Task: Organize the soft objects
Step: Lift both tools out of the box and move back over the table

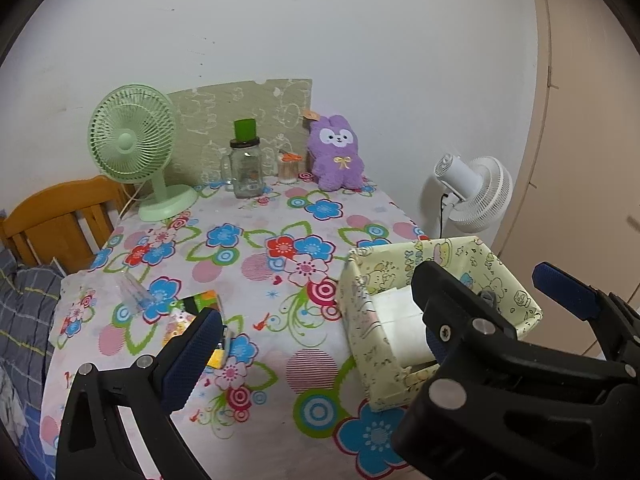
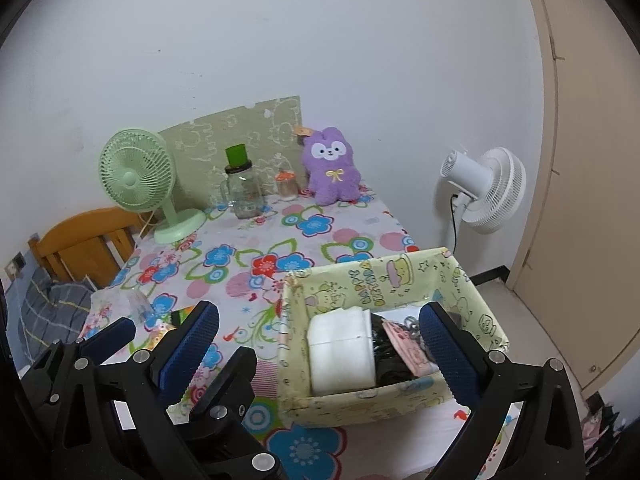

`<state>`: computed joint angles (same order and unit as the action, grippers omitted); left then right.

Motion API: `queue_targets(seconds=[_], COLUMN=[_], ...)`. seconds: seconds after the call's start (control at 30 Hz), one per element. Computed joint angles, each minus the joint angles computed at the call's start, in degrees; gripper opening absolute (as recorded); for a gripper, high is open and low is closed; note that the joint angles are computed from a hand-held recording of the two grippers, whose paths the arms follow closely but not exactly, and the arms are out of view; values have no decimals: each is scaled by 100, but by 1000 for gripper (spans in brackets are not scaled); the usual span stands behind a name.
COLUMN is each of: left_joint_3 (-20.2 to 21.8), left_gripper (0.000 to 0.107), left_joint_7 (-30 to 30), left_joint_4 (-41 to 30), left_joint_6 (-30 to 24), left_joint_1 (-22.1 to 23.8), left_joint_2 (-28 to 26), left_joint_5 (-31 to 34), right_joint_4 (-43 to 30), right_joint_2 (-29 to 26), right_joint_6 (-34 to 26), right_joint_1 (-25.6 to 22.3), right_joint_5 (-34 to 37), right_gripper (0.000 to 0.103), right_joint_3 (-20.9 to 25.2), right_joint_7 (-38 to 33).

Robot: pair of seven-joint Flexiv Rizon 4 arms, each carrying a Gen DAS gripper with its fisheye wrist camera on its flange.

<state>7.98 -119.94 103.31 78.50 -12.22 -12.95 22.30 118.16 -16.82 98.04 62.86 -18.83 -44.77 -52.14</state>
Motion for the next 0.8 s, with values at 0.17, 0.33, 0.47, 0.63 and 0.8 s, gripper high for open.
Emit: queue_targets(seconds=[0.17,0.33,0.47,0.63,0.8], left_joint_3=[48,109,108,107,107], left_gripper=[103,103,103,103,103], left_joint_7=[-19,-107,-141,-144,-79], left_joint_4=[138,220,300,417,531], left_joint_6=[85,115,151,211,316], left_joint_1=[73,130,234,364,498], left_joint_2=[103,192,250,313,333], left_joint_5=[43,195,258,282,252], right_joint_4=[25,-8,-48,-127,-251], right_joint_2=[1,-7,-33,-105,-211], right_joint_6=[7,-23,-26,-22,-17], right_joint_1=[263,335,324,225,47], right_joint_5=[2,-15,-45,-95,-99], right_gripper=[102,102,102,102,102], right_joint_3=[-174,-131,-25,177,471], right_joint_7=[-15,-19,-6,35,37])
